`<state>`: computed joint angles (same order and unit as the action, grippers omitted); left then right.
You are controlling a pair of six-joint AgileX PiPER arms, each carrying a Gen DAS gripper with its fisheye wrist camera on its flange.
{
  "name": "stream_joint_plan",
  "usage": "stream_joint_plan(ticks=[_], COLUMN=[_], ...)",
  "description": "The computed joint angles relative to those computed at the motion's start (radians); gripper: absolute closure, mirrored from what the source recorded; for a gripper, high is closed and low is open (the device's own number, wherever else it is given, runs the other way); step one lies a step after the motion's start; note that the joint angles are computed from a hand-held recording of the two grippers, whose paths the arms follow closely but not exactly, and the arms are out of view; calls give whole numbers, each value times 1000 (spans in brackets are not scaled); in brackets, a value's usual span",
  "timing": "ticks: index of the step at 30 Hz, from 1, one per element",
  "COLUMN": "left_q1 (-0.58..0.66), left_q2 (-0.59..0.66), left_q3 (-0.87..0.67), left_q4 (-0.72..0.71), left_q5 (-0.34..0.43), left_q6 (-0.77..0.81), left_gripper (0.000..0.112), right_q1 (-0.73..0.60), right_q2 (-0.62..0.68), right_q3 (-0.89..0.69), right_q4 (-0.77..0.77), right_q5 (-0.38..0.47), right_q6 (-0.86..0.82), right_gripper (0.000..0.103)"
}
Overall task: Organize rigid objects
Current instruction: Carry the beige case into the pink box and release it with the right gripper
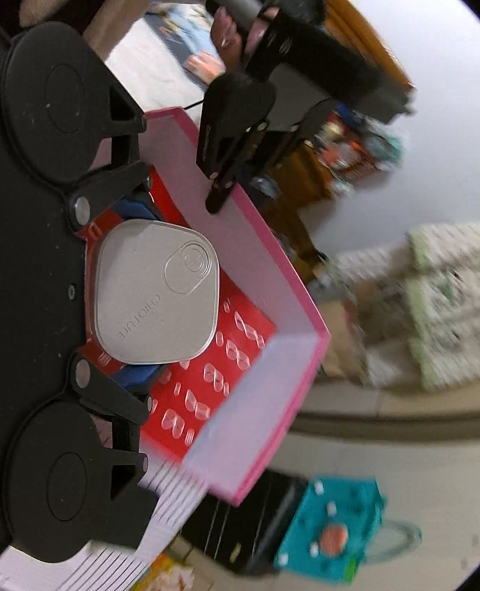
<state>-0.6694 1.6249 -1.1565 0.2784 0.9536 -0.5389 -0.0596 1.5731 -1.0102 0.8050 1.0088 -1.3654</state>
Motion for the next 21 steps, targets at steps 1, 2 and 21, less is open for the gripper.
stream_joint_plan(ticks=[1,2,21], left_q1=[6,10,3], left_q2=[1,0,-63], left_q3=[-2,0,97], left_q4=[-9,-12,28], left_q5=[-2,-6,-113], left_q6=[2,1,-99], left_gripper=[105,105,106], right_q1=[38,70,202], right_q2=[32,64,370], right_q3=[-31,-66,-310], right_q4=[-27,-55,-165], right_q5=[-4,-7,25], right_q6=[48,106,627], right_gripper=[25,25,22])
